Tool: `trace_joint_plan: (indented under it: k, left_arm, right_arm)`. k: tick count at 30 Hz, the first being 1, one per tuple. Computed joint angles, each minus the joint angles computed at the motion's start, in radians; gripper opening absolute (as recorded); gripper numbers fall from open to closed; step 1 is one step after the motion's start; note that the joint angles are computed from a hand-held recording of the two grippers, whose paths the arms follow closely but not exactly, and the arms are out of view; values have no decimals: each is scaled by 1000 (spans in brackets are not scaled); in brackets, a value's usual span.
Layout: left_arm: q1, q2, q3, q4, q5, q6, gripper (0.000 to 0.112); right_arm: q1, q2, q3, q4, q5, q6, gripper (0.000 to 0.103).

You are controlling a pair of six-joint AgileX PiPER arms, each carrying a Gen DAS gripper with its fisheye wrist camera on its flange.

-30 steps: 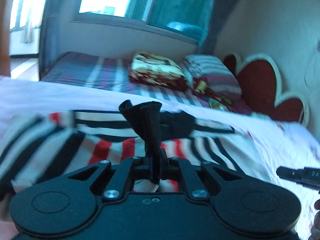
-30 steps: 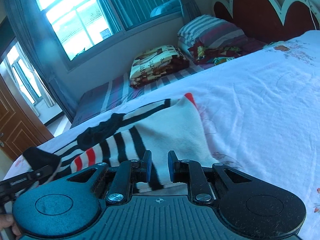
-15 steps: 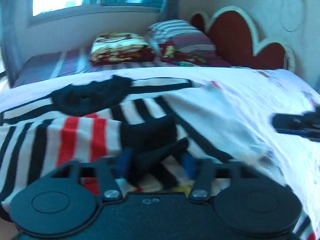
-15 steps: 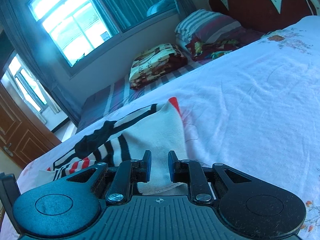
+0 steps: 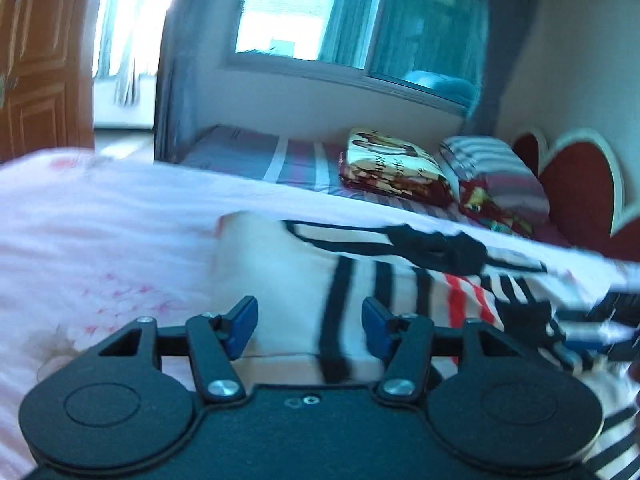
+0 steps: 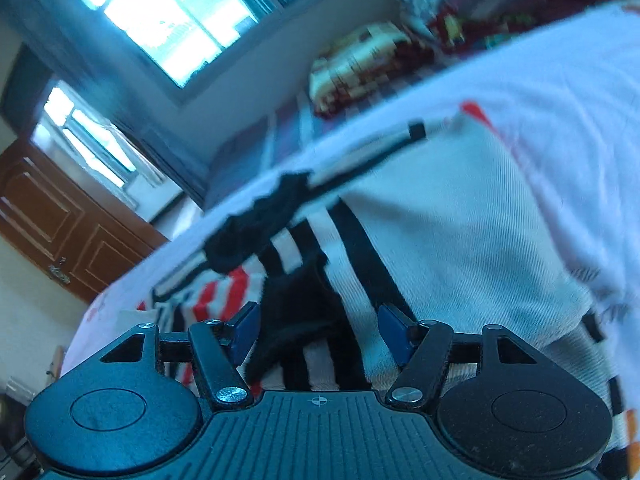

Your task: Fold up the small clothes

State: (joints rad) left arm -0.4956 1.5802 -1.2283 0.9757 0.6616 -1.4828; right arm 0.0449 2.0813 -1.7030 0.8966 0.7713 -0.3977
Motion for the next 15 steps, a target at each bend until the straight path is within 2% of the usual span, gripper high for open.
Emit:
trace_joint_plan:
  k: [2, 3, 4, 5, 6, 10, 15]
  left_arm:
    - [49, -15, 20, -20, -109, 27, 48]
    - [60, -7, 12, -31, -123, 52, 48]
    - [67, 9, -3, -41, -124, 73, 48]
    - [75, 23, -15, -61, -127, 98, 48]
    - [87, 35, -24, -97, -133, 127, 47]
    - [106, 28, 5, -105, -165, 115, 47]
    - [134, 47, 8, -219, -207, 242, 47]
  right_arm:
    - [14, 5, -6, -5, -21, 9, 66]
    - [22, 9, -13, -14, -28, 10, 65]
    - [35, 13, -26, -48, -35, 26, 58]
    - [51, 26, -61, -119, -21, 73, 24]
    - [62, 30, -70, -160, -24, 88, 12]
    - [61, -46, 23, -100, -114, -44, 9]
    - [45, -99, 70, -44, -168, -160, 9]
